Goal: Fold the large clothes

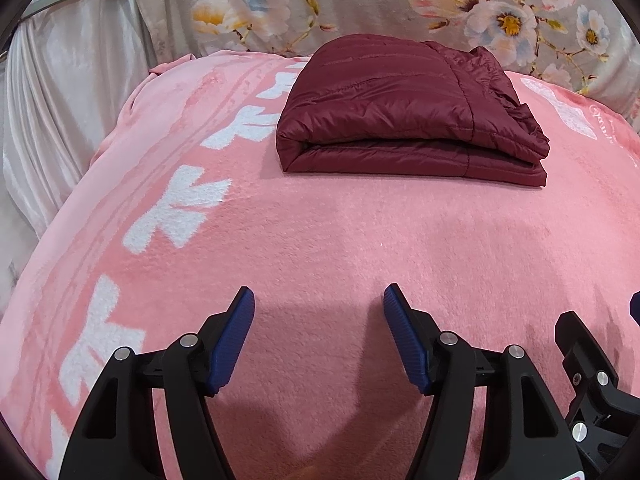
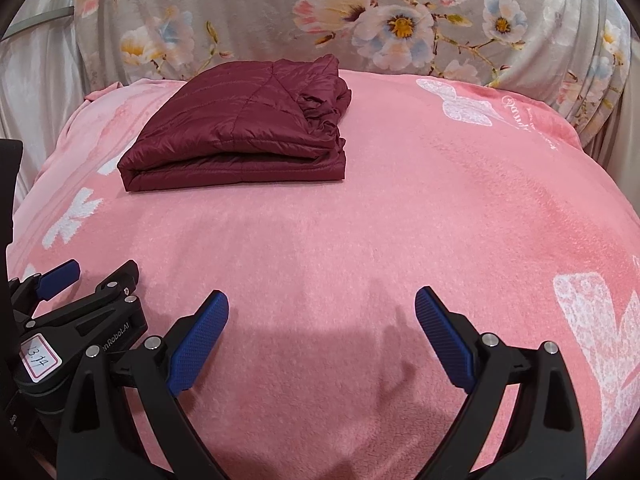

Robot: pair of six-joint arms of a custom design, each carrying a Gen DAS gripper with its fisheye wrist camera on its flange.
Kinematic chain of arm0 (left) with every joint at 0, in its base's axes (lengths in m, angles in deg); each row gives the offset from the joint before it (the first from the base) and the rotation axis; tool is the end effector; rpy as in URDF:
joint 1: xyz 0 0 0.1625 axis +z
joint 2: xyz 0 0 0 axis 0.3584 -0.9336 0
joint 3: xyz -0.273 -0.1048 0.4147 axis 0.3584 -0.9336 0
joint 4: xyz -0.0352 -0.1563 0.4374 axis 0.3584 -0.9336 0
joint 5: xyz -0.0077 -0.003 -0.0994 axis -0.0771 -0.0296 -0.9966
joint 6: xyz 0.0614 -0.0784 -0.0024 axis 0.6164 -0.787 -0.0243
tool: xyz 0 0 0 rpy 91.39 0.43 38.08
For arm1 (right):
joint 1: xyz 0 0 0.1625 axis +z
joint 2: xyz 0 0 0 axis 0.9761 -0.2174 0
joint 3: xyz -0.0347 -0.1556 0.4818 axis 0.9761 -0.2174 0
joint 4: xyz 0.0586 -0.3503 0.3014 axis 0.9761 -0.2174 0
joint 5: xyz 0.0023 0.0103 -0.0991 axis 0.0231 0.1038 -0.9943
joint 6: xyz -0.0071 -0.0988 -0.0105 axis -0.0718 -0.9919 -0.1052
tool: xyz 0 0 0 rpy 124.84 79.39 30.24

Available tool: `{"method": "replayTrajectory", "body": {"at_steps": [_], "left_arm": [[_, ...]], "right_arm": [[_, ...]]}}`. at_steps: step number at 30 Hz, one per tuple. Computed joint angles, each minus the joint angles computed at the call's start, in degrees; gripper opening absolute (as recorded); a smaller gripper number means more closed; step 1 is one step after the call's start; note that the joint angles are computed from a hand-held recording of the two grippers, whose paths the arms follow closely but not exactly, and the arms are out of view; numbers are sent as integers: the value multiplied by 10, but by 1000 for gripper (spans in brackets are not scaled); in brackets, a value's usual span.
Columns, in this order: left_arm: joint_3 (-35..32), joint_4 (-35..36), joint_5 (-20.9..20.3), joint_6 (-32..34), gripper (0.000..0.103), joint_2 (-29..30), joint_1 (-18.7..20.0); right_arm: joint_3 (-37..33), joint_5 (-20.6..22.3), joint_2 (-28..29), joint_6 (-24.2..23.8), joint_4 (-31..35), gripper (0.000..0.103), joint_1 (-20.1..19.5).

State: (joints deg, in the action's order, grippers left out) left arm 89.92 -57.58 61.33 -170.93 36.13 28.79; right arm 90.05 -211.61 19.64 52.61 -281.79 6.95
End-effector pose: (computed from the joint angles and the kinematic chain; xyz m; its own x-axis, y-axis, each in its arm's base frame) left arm -0.3106 -0.6846 -0.1107 -0.5860 0.3584 -0.7267 0.7316 0.6195 -0.2845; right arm 0.0120 -0.5870 0.2295 -0.6222 0.4862 0.6136 -0.3254 0.5524 -0.7675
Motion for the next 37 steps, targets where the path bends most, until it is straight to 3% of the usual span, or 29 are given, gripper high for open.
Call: {"method": "replayTrajectory", "body": {"at_steps": [16,37], "left_arm": [[4,-5,-2,0,54,-2,-2],[8,-12,-12,1,53,-2,-6]], "right_arm": [[-2,-2,3,-11,0,92,-1],[-1,-2,2,-10,4,92,-1]]}}
